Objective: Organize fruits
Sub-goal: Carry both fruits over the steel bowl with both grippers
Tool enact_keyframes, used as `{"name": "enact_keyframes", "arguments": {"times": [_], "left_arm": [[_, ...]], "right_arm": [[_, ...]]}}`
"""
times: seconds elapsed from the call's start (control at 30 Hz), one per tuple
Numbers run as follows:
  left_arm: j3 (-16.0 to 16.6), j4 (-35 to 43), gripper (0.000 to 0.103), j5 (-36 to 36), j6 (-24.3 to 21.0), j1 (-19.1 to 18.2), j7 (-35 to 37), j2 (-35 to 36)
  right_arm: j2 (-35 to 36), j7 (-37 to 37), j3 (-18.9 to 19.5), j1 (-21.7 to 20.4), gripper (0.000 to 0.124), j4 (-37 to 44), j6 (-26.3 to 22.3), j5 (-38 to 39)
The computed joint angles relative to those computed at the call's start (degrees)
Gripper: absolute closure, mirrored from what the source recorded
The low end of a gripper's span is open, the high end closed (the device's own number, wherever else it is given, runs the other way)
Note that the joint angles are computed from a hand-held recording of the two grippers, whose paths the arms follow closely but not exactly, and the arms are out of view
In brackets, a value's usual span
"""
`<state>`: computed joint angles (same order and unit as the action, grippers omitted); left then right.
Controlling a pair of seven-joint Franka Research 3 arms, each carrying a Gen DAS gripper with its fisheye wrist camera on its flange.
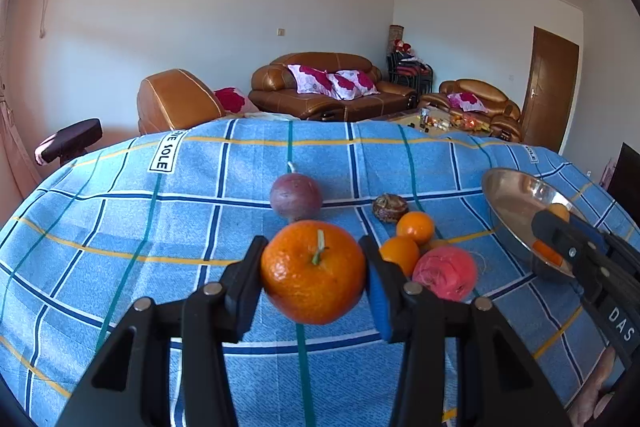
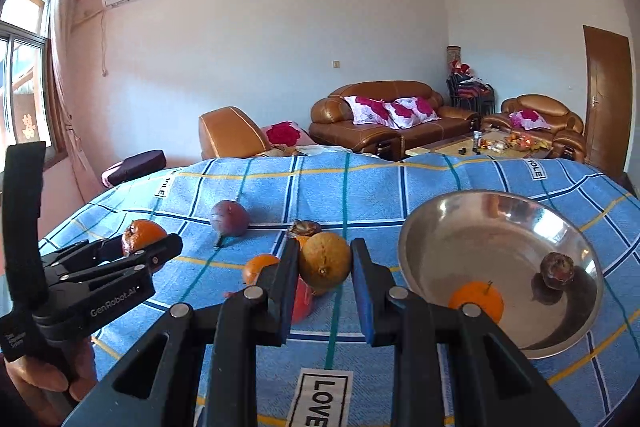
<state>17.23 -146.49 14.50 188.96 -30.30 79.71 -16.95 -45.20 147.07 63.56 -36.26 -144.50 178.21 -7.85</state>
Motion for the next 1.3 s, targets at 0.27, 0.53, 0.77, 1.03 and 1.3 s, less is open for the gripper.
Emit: {"name": "enact_keyframes", "arguments": {"times": [0.27,0.53,0.77,1.03,1.3], "left_arm": [[-6.77,-1.38,0.055,0.38,-0.08,4.30,-2.49,-1.11],[-10.95,-1.59,0.055,0.51,-0.28,4.85,-4.83,-1.27],[-17.16,-0.13,0.055,0.75,-1.40,7.27,-7.51,-0.10],[-25.14,2.55,0.055,1.44,-1.73,11.27,-10.68,2.17],[-34.65,6.20,0.055,4.42,-2.25,17.71,-15.17,4.92]], "right_arm": [[-3.22,1.02,-1.46,0.10,0.097,-0.83,-4.54,-1.82],[-4.97,1.04,-4.99,1.42,0.097,-3.56,-7.35,-5.72],[-6.09,1.97,-8.47,2.08,0.097,-6.17,-8.71,-8.72],[-7.39,2.26,-11.81,1.77,0.097,-8.67,-9.64,-12.14],[-7.52,1.69,-13.93,0.21,0.097,-9.90,-9.39,-14.69]]}}
